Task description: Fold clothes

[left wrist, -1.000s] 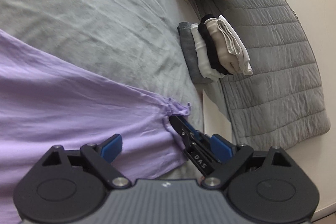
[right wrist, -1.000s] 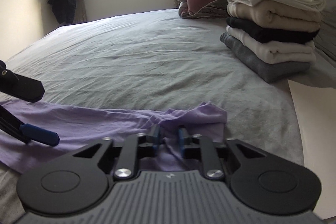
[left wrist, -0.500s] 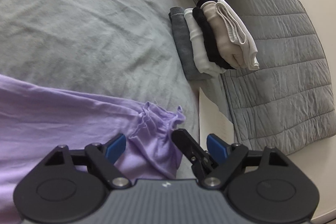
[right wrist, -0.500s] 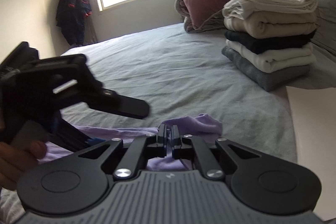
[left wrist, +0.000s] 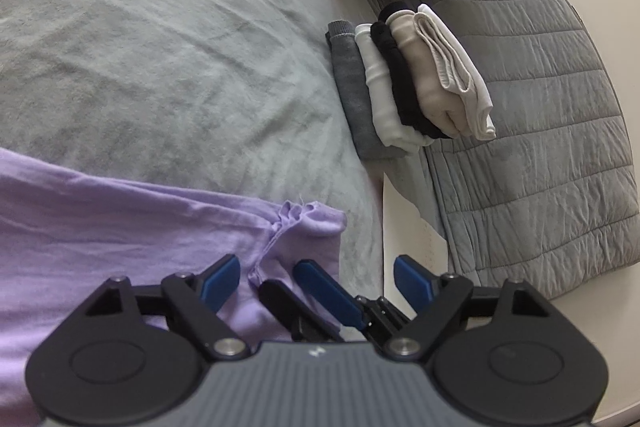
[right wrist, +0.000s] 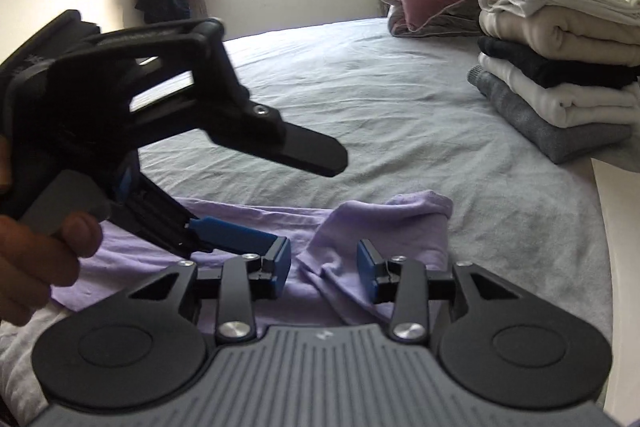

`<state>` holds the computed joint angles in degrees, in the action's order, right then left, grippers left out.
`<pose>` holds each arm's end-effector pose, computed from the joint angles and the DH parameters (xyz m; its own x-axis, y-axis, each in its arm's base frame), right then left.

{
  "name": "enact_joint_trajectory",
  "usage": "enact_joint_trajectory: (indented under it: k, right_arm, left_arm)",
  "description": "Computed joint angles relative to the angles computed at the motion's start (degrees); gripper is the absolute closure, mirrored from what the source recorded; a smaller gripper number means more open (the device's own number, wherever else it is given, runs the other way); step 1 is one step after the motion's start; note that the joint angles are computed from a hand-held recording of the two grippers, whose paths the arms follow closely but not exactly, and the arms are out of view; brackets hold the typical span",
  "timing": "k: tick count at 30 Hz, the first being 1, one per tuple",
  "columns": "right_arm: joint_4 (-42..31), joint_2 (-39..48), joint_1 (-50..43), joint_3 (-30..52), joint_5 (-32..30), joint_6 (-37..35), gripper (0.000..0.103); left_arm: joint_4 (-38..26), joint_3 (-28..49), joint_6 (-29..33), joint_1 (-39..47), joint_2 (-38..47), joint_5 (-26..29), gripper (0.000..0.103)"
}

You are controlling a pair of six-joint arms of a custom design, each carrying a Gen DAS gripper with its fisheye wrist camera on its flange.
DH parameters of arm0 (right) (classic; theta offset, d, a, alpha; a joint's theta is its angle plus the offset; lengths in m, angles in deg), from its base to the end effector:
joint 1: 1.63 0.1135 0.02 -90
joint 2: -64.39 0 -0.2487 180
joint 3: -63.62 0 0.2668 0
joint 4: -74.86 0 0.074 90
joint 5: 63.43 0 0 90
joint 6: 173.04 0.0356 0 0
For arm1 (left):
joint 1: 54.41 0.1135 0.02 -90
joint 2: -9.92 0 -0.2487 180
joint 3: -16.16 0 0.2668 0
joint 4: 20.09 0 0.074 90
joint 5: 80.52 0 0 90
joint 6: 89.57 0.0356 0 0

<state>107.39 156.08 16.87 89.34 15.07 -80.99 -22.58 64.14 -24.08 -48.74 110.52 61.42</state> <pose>0.2129 0.0787 0.0584 -0.5390 -0.1434 -0.8300 -0.4497 0.8822 0.1396 0.2840 0.0000 0.0672 -0.9033 -0.3467 -0.2525 0.0137 0.5651 -0.8249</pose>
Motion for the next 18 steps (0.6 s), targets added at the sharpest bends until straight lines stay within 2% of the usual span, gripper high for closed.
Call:
enact_joint_trajectory:
  k: [3,4,5,6,7,14,18]
  right_arm:
    - [0.72,2.13,1.96,0.70,3.43,-2.36,0.063]
    - [1.09,3.27,2.82,1.06,5.35,-3.12,0.074]
    - [1.52,4.21,3.45,1.32,6.99,-3.68,0.090]
    - [2.09,4.60,3.56,1.28,7.94,-3.82,0.096]
    - [2.44,4.65,3.30,1.17,8.22,-3.73,0.098]
    - [0.51,-3.97,-2.91,-2.57,-1.40,-0.38,0.098]
    - [-2.46,-10.81,-3.85,-5.01,-5.50,0.88,0.098]
  left_arm:
    - [-0.60,0.15,0.53,0.06,-0.12,0.32,0.019]
    - [-0.79,0.16,0.62,0.02,-0.23,0.35,0.019]
    - [-0.90,0.16,0.56,-0.07,-0.38,0.33,0.019]
    - [-0.99,0.15,0.49,-0.18,-0.53,0.31,0.019]
    - [-1.10,0.18,0.40,-0.27,-0.63,0.28,0.019]
    - [-0.34,1.23,-2.06,-1.69,0.67,0.84,0.019]
    - [2.15,1.38,-5.16,-3.68,1.59,-0.01,0.033]
